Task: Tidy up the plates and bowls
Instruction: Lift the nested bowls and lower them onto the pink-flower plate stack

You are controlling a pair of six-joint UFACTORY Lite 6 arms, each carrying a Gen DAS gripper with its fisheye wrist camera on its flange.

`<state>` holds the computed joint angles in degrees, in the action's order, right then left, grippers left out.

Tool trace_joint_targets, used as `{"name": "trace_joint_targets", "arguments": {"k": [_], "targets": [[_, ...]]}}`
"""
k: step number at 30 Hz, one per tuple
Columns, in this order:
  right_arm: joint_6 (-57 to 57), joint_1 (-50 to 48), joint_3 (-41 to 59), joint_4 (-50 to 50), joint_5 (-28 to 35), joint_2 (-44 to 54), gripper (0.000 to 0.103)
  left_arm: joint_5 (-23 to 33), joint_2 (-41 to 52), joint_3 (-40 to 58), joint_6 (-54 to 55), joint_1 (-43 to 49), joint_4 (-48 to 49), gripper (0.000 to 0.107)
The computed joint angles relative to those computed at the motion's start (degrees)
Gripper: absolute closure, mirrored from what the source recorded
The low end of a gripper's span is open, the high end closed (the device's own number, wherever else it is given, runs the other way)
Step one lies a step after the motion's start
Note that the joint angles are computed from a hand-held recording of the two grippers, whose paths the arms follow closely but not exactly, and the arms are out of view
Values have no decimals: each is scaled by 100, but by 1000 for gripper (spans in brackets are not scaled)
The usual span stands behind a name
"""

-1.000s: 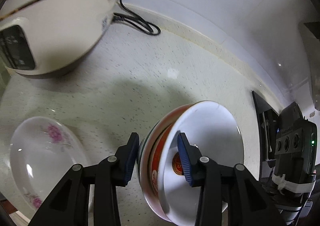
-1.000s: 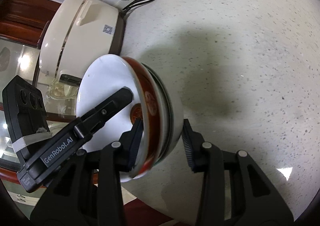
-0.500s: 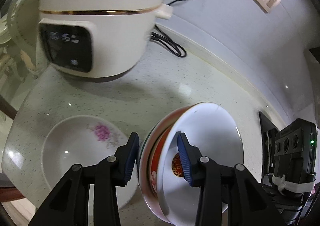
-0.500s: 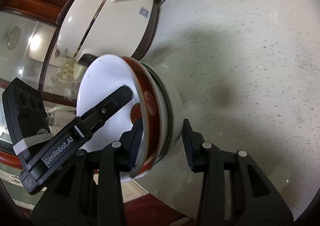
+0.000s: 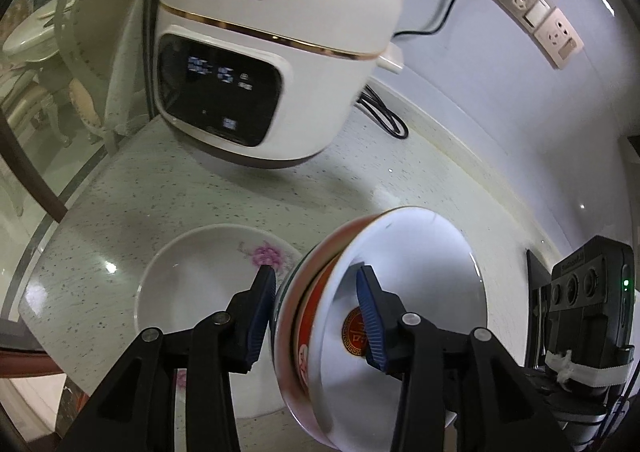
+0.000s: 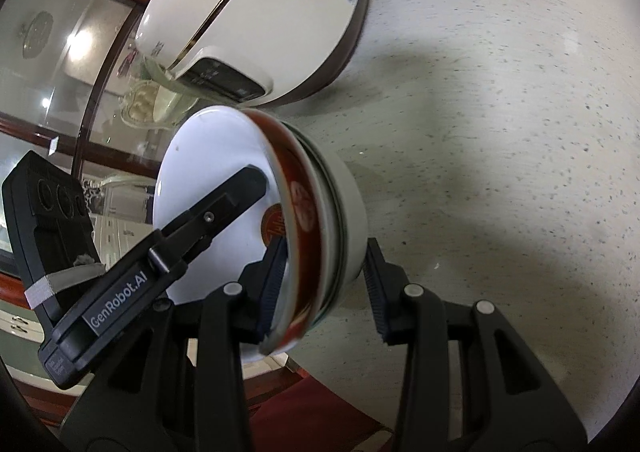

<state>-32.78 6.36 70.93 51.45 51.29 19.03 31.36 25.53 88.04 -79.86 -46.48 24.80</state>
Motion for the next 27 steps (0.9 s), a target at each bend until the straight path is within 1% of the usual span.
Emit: {"name": "trace_joint_targets", "arguments": {"k": [12, 23, 27], "targets": [[271, 599, 517, -164, -4, 538, 60, -373, -615, -1109, -658, 273, 236, 64], [482, 1102, 1117, -271, -26, 1169, 60, -601, -1032, -1860, -1199, 484, 461, 64], [584, 1218, 1241, -380, -91, 1297, 60, -835, -1169, -2185, -1369, 571, 539, 64]]}}
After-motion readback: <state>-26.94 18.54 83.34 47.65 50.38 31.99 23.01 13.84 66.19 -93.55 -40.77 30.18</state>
